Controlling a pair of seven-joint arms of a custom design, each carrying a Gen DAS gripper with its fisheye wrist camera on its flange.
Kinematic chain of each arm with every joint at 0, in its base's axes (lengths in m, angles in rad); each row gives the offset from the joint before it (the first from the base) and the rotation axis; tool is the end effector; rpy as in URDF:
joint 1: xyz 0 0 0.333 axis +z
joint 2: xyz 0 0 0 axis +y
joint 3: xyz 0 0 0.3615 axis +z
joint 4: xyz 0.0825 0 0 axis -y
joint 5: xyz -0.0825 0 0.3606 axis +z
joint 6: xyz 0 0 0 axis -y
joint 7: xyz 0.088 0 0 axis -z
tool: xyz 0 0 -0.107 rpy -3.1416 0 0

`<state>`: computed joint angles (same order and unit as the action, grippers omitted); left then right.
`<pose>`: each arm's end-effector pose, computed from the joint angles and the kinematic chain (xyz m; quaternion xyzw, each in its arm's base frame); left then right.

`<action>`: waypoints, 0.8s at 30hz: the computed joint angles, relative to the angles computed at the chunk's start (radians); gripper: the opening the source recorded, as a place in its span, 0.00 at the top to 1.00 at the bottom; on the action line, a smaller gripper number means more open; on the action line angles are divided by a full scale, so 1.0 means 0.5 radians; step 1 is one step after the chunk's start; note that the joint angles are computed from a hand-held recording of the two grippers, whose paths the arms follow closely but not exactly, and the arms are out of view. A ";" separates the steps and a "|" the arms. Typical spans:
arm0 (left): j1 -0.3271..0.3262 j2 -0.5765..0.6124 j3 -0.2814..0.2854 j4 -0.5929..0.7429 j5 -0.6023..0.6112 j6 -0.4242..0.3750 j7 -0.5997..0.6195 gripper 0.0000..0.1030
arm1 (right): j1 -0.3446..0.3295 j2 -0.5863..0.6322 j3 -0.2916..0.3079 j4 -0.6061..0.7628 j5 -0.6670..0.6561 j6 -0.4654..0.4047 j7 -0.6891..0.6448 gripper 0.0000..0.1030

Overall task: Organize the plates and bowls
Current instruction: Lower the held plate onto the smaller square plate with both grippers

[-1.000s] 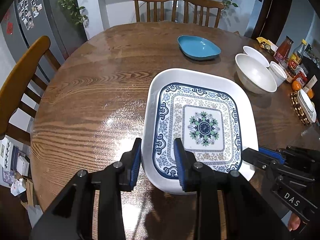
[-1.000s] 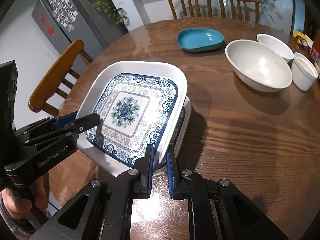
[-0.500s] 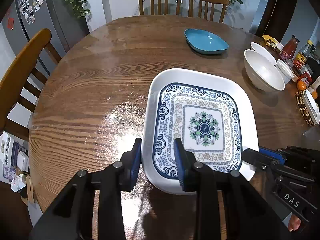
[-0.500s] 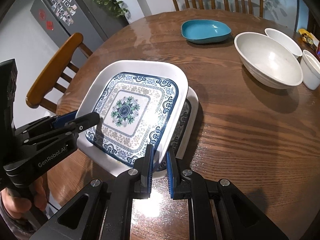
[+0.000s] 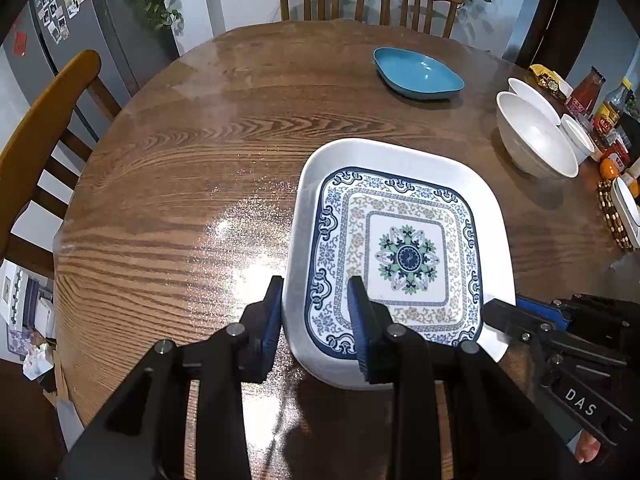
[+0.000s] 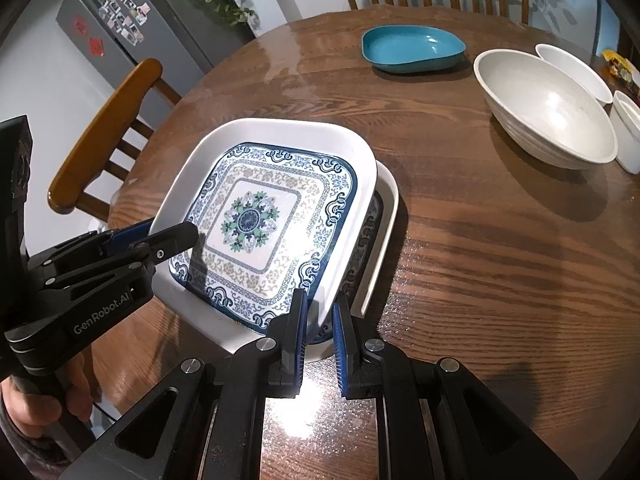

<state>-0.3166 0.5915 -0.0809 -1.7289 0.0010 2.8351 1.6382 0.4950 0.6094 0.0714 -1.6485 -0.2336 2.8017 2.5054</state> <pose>0.6674 -0.2686 0.3530 -0.5178 0.8163 -0.2193 0.1323 0.6207 0.3946 0.3715 -0.6112 0.7428 -0.0585 0.2670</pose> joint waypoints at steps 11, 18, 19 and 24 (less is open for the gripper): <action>-0.006 0.020 0.014 0.024 0.012 -0.034 -0.014 0.73 | -0.023 0.043 0.036 0.067 0.049 -0.061 -0.068 0.87; -0.002 0.033 0.016 0.042 0.025 -0.063 -0.014 0.73 | -0.031 0.078 0.052 0.122 0.087 -0.109 -0.112 0.86; -0.001 0.035 0.017 0.044 0.027 -0.067 -0.014 0.73 | -0.028 0.083 0.051 0.129 0.090 -0.116 -0.115 0.86; -0.006 0.043 0.018 0.053 0.036 -0.075 -0.020 0.73 | -0.027 0.097 0.051 0.154 0.106 -0.141 -0.128 0.86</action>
<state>-0.3196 0.6133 -0.0718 -1.7023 0.0190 2.7977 1.6284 0.4813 0.6579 0.0969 -1.5713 -0.1806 2.7313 2.4413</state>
